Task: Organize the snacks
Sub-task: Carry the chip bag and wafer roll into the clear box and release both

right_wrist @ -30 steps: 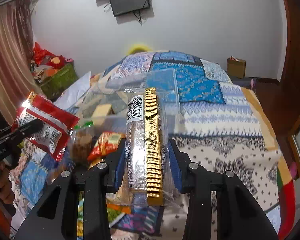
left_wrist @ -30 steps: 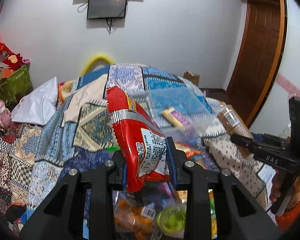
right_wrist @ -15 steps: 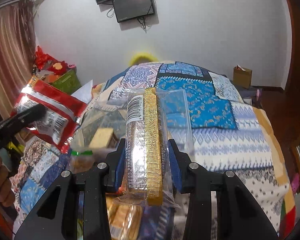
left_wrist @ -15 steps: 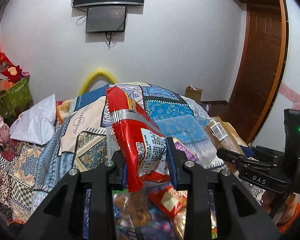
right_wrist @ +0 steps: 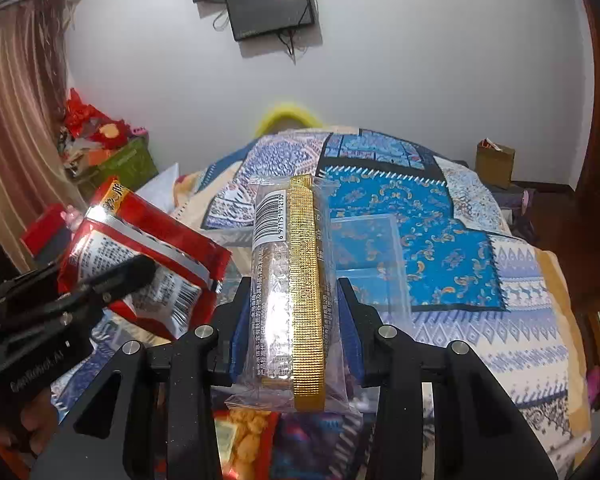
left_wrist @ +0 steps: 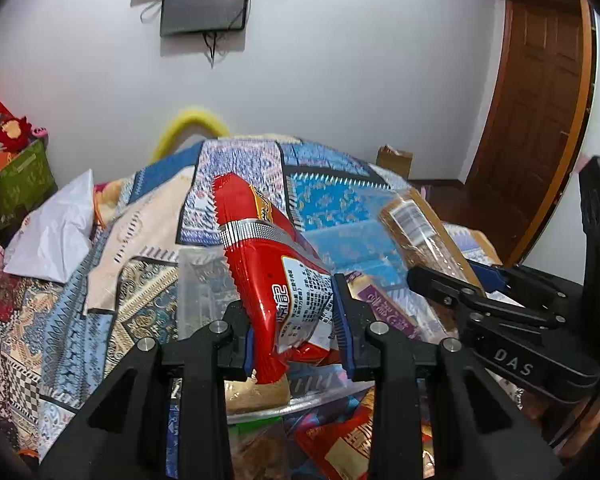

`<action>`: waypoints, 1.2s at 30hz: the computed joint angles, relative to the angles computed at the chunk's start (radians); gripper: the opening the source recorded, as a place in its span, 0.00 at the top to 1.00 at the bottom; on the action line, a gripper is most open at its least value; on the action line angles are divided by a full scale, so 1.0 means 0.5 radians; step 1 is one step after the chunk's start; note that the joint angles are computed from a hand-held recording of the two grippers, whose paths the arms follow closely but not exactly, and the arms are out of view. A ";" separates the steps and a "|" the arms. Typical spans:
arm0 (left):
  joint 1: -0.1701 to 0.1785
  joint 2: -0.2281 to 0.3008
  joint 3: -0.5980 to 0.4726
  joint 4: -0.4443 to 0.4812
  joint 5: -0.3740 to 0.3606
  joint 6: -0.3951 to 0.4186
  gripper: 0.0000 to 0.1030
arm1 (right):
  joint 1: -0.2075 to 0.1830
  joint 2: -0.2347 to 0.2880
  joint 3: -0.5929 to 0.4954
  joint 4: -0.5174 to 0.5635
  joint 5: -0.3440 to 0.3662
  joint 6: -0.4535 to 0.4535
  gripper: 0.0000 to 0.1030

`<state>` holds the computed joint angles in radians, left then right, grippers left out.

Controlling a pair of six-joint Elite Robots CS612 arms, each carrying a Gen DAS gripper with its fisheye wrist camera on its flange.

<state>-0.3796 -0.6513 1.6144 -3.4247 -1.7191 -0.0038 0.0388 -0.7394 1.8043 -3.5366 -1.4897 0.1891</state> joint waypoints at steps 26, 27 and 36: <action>0.034 0.061 -0.132 0.516 -0.002 -0.121 0.45 | 0.038 0.080 -0.194 0.604 0.031 -0.198 0.62; 0.033 0.054 -0.119 0.502 0.009 -0.124 0.41 | 0.039 0.075 -0.191 0.600 0.022 -0.206 0.62; 0.029 -0.053 0.027 0.324 0.053 -0.084 0.37 | 0.036 -0.017 -0.074 0.441 0.008 -0.172 0.50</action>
